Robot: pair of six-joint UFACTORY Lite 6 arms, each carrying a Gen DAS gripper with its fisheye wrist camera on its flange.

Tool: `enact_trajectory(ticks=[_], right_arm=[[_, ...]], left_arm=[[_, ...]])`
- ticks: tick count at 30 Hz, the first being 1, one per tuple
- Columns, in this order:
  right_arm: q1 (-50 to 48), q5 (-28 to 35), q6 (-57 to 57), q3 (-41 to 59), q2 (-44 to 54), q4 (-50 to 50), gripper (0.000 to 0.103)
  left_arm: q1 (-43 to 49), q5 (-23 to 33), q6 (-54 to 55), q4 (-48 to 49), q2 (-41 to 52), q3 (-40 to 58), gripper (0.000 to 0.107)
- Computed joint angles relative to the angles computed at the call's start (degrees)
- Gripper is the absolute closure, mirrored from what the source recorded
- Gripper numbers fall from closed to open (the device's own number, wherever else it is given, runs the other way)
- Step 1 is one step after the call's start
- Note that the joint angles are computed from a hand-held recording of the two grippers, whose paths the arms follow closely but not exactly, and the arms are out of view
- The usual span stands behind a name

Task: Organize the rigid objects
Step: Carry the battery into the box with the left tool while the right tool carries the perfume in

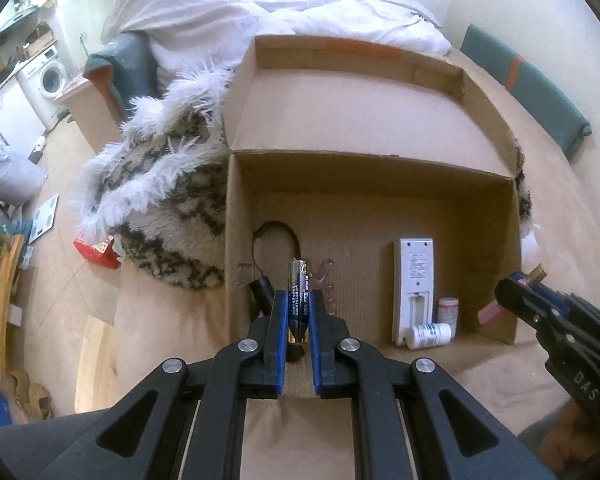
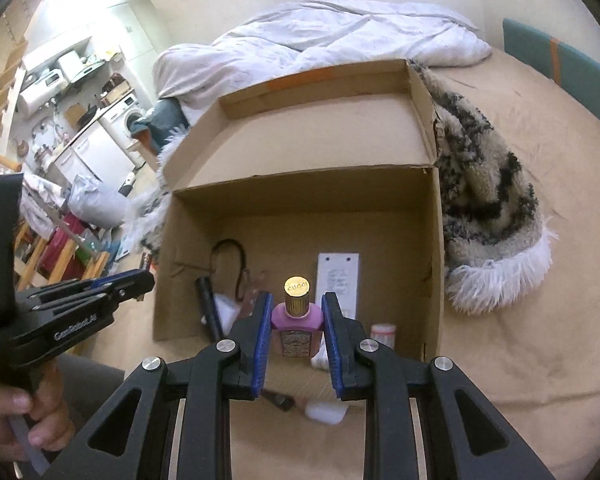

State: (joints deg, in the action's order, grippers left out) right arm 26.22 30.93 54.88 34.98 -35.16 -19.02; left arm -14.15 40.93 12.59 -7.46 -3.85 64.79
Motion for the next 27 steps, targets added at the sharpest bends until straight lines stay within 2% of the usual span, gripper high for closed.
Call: enact_trajectory(ticks=[5, 10, 14, 17, 27], right_arm=[[-5.7, -5.5, -8.0, -0.5, 5.4, 5.8, 0.077], [-4.9, -8.5, -4.7, -2.2, 8.5, 2.5, 0.077], [-4.4, -10.1, -4.8, -2.5, 11.9, 2.9, 0.077], [-4.1, -11.2, -5.1, -2.2, 14.5, 3.1, 0.077], [-5.7, -13.2, -9.9, -1.9, 19.9, 7.5, 0.077]], left_arm=[[-1.3, -4.3, -2.2, 1.4, 4.2, -0.6, 0.098], [-1.7, -9.1, 2.8, -2.5, 6.3, -4.0, 0.098], [-1.3, -10.0, 7.0, -6.9, 8.5, -4.4, 0.098], [-2.0, -11.9, 6.8, -6.1, 8.5, -5.8, 0.098], [-2.8, -13.1, 3.8, -3.6, 12.3, -5.3, 0.098]])
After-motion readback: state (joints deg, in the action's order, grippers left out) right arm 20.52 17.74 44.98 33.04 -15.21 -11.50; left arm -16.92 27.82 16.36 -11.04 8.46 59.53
